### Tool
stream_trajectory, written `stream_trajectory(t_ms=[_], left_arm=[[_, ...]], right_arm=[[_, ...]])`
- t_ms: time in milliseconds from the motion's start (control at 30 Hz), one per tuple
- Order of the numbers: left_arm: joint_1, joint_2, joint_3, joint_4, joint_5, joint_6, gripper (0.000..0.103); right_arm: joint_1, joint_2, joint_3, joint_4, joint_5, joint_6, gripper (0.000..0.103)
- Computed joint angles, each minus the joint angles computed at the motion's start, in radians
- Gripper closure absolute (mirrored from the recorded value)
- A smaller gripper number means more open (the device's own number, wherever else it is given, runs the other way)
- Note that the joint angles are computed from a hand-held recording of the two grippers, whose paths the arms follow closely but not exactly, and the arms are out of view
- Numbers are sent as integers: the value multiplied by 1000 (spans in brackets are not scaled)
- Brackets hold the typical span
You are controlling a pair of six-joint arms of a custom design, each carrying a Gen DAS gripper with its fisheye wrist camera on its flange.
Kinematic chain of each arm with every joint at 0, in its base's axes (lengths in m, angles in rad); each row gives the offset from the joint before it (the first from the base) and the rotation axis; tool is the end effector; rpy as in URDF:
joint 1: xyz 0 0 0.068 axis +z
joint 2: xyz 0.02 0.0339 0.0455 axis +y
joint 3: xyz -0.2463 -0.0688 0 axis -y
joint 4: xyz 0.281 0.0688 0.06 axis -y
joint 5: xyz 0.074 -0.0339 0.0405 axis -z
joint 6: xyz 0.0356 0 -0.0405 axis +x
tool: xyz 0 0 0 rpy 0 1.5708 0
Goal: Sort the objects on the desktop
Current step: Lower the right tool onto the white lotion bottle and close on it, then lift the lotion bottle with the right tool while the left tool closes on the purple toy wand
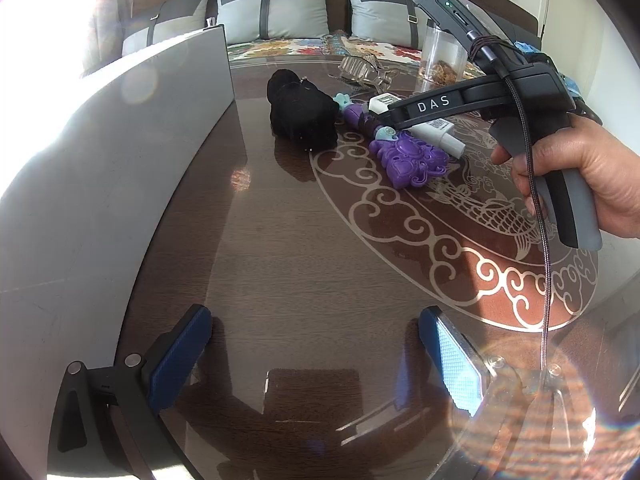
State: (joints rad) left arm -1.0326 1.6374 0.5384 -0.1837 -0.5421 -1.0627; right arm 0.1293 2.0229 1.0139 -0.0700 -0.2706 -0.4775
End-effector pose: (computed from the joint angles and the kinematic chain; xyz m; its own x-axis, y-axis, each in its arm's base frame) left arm 0.1425 -0.2029 0.0360 -0.8161 -0.0931 -0.5704 -0.1081 0.9941 -0.0076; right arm 0.3748 0.0583 0.0337 -0.6617 -0.5326 -0.5277 -0.6232 0.7820 -0.0077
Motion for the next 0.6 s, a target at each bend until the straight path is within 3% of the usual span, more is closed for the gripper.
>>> stream_trajectory(t_ms=[100, 133, 167, 367, 467, 600], left_arm=[[0, -1, -1, 0, 0, 0, 0], [0, 1, 0, 1, 0, 0, 0], [0, 1, 0, 1, 0, 0, 0], [3, 2, -2, 5, 0, 2, 0], [3, 2, -1, 4, 0, 3, 0], [3, 2, -2, 3, -1, 3, 0]], right_arm=[[20, -27, -42, 35, -7, 11, 33], [25, -46, -64, 38, -4, 9, 47], [28, -66, -83, 29, -9, 4, 51], [-23, -220, -282, 66, -9, -18, 51], [-145, -308, -398, 99, -39, -53, 51], [-378, -423, -504, 40, -112, -208, 51]])
